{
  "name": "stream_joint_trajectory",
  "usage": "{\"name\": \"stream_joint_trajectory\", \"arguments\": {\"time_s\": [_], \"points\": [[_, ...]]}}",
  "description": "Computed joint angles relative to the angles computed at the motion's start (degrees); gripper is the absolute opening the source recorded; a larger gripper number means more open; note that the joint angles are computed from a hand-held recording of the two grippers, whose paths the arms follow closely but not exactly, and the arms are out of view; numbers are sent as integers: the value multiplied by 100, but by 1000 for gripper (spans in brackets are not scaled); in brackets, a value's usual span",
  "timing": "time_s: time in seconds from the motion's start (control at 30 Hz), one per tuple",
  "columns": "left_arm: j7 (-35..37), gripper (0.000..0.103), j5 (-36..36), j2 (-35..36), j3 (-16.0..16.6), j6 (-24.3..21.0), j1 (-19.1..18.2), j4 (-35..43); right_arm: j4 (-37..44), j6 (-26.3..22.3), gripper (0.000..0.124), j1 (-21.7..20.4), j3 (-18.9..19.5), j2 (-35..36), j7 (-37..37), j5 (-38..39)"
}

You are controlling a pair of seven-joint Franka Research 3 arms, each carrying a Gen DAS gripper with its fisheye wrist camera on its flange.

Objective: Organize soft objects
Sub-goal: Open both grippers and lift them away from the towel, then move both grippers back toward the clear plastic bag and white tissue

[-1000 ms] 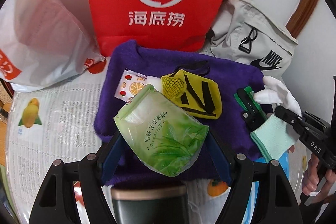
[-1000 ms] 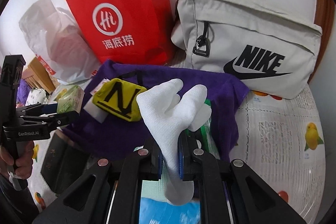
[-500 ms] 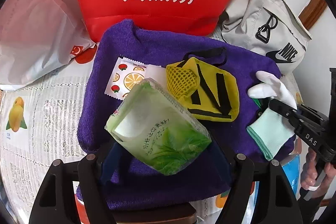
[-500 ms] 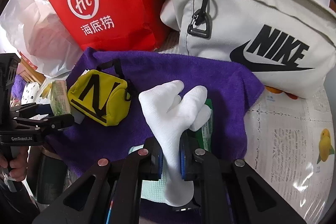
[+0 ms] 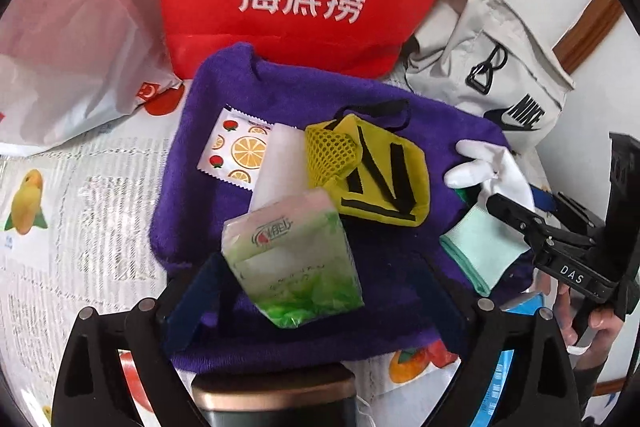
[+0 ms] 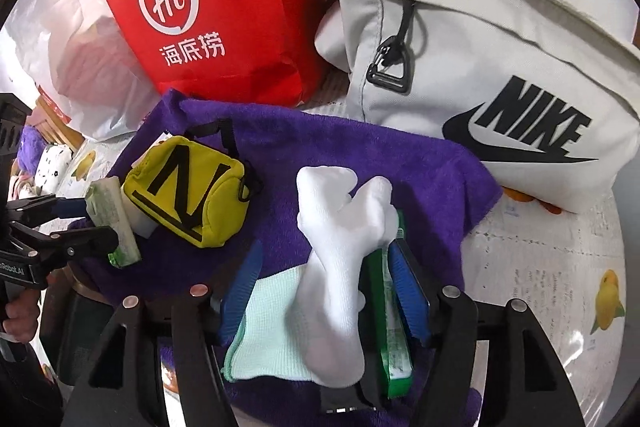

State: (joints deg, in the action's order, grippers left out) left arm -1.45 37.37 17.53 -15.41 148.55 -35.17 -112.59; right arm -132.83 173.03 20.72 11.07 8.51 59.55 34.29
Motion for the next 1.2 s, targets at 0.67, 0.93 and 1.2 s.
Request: {"name": "stream_joint_trajectory", "arguments": {"time_s": [0.67, 0.93, 1.2], "points": [[-1708, 94, 454, -1655, -758, -517, -244, -1335, -1967, -18, 65, 1484, -336, -2445, -2396, 3152], [-2231, 94, 192, -2187, -1184, -1067, -449, -1926, -2504, 202, 65, 2259, -240, -2588, -1775, 2491], [-2663, 94, 17, -2511, -1351, -796, -487, -2554, -2623, 268, 65, 2040, 394, -2123, -298, 750]]}}
